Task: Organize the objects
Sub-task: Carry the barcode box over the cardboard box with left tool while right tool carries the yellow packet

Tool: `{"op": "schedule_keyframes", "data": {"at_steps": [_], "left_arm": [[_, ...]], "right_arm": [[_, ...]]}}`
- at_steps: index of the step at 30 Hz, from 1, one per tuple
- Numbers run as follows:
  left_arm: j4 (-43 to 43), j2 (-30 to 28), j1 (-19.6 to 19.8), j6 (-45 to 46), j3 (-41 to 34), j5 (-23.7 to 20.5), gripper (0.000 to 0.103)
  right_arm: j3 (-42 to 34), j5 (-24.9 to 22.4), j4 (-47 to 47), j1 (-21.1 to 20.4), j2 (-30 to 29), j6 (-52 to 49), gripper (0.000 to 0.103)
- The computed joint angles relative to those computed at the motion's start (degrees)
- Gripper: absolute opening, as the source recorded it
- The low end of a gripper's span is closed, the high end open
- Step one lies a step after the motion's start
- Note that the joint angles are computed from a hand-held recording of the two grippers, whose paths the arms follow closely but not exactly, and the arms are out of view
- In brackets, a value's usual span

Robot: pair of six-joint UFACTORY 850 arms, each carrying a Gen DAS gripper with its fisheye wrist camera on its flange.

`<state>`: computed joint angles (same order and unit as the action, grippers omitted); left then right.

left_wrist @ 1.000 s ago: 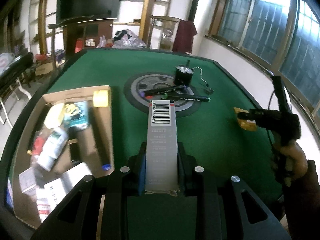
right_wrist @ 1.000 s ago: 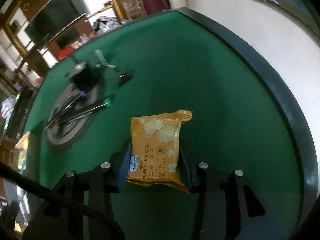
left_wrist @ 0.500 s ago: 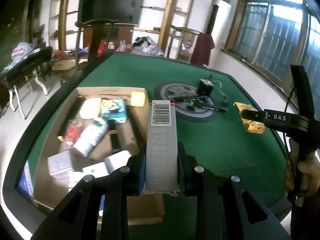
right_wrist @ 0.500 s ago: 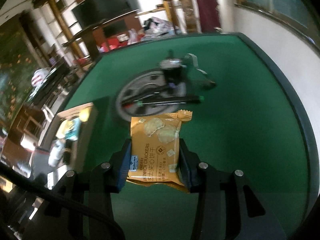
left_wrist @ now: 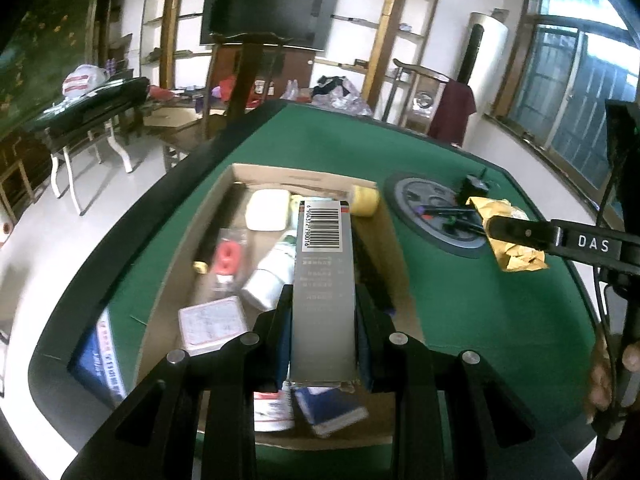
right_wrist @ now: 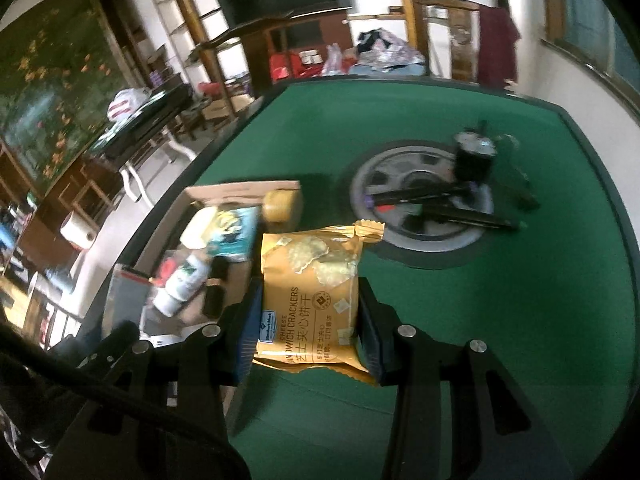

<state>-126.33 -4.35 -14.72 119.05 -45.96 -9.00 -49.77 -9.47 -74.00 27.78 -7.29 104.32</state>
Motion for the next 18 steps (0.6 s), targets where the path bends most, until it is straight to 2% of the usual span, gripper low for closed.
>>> {"op": "schedule_keyframes", "data": {"at_steps": [8,18], "left_arm": [[3.94,-2.86,2.97,-3.15,-1.75,0.2,0.023],[11.67,-6.76,5.6,-9.77,-5.42,1.27,0.023]], "right_arm": [[-5.87,0.36,11.01,2.75,-6.08,-12.32,0.042],[-10.87,0.31,25.75,3.82,-11.28,-28.21,0.042]]}}
